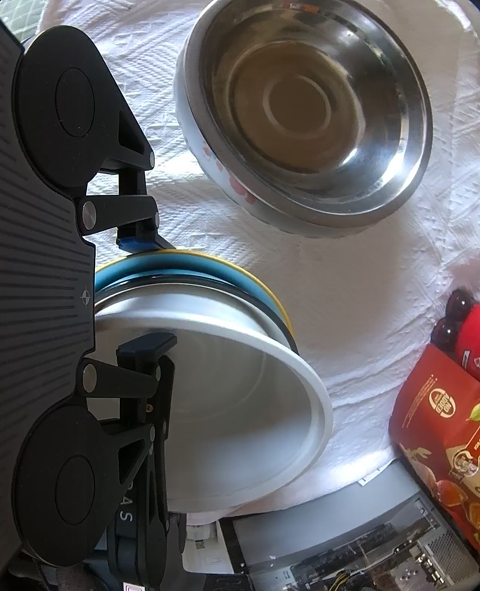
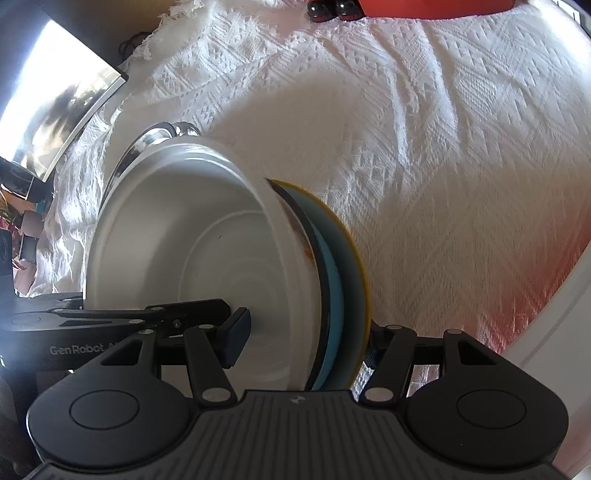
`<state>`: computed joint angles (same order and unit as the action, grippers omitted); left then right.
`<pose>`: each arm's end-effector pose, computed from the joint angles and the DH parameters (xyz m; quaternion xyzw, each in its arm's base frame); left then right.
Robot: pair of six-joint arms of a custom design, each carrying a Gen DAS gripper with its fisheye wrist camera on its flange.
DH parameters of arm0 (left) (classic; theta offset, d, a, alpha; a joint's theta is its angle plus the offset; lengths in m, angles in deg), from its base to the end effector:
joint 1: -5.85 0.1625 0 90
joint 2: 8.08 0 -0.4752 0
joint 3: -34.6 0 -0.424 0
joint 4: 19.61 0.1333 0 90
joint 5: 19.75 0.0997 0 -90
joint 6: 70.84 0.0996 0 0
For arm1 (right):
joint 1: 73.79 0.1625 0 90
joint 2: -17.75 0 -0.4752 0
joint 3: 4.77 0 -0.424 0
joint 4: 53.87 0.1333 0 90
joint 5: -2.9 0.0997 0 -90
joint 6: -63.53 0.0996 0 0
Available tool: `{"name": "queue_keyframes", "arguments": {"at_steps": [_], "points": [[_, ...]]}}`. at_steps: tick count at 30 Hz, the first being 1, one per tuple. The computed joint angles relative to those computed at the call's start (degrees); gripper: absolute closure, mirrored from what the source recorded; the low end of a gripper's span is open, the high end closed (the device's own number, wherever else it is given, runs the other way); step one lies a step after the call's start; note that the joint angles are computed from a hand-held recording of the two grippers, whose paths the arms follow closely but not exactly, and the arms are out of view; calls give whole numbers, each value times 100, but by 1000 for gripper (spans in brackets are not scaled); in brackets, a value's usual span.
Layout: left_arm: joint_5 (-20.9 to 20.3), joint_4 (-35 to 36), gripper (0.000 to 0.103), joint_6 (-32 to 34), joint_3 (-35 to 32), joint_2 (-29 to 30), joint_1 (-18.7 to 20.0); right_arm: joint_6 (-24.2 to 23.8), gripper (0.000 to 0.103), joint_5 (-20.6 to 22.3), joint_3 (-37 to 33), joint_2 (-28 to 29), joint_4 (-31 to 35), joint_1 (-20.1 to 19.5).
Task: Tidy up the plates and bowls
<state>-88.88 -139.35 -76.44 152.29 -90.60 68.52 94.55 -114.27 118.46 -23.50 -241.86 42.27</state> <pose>-0.0791 -0.5207 0.2873 0.1936 0.9631 -0.0066 0.1867 0.3147 -0.4436 -0.0017 -0.0743 -0.9602 0.2300 0.1397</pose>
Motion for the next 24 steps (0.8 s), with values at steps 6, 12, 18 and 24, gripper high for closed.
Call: {"name": "queue_keyframes", "arguments": {"at_steps": [6, 12, 18, 24], "points": [[104, 18, 54, -71, 17, 20, -49, -50, 41, 129, 21, -34, -67, -47], [136, 124, 54, -132, -55, 61, -86, -49, 41, 192, 29, -63, -49, -60], [185, 175, 54, -119, -122, 48, -186, -54, 41, 190, 56, -133, -117, -24], [126, 503, 54, -223, -406, 69, -335, 235, 41, 77, -63, -366, 277, 139]]}}
